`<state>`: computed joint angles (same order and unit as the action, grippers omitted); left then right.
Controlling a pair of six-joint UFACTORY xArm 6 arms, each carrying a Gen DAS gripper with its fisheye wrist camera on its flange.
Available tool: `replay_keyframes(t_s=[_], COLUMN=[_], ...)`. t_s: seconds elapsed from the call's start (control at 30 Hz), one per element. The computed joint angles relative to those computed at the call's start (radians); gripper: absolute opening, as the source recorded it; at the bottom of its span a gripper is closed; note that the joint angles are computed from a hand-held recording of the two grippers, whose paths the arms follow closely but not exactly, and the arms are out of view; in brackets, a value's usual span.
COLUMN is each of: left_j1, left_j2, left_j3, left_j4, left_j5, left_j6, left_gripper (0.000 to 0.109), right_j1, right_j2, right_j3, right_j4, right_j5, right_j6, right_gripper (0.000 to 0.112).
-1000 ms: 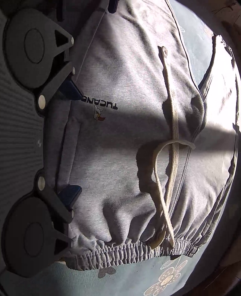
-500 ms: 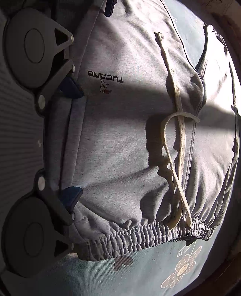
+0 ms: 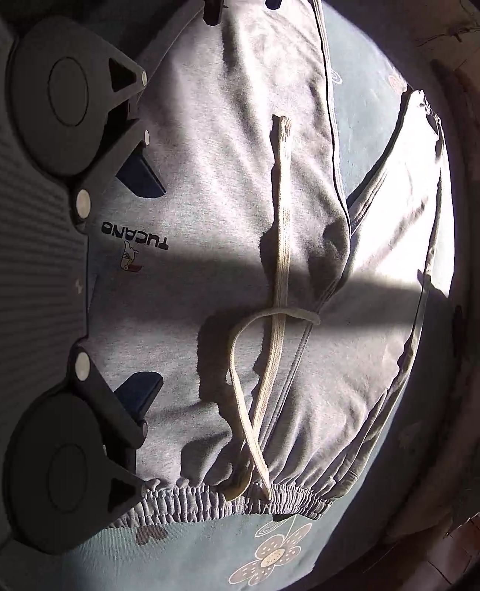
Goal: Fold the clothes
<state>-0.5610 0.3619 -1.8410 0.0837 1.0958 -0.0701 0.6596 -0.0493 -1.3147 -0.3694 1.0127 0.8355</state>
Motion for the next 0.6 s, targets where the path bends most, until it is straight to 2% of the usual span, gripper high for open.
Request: replay_keyframes(t_s=[0.17, 0.3, 0.43, 0.5, 0.6], left_j1=[0.044, 0.076, 0.106, 0.119, 0.133], left_j2=[-0.043, -0.09, -0.132, -0.144, -0.153], left_j3=[0.102, 0.199, 0.257, 0.267, 0.271], left_j4=[0.139, 0.134, 0.074, 0.051, 0.058], left_j5=[-0.08, -0.13, -0.154, -0.15, -0.173], left_j6=[-0.156, -0.162, -0.14, -0.128, -0.105], left_gripper=[0.101, 0.102, 0.102, 0.102, 0.102], right_j1=[0.053, 0.093, 0.146, 0.153, 0.153], right_j2=[0.23, 0.382, 0.389, 0.37, 0.408], right_j3=[-0.247, -0.416, -0.417, -0.403, -0.498], right_j4=[-0.01, 0.024, 0.003, 0.042, 0.087], right_j5=[-0.05, 0.012, 0.095, 0.118, 0.226], right_j6=[-0.041, 0.031, 0.087, 0.087, 0.045], right_gripper=[0.101, 0.101, 0.103, 0.103, 0.102])
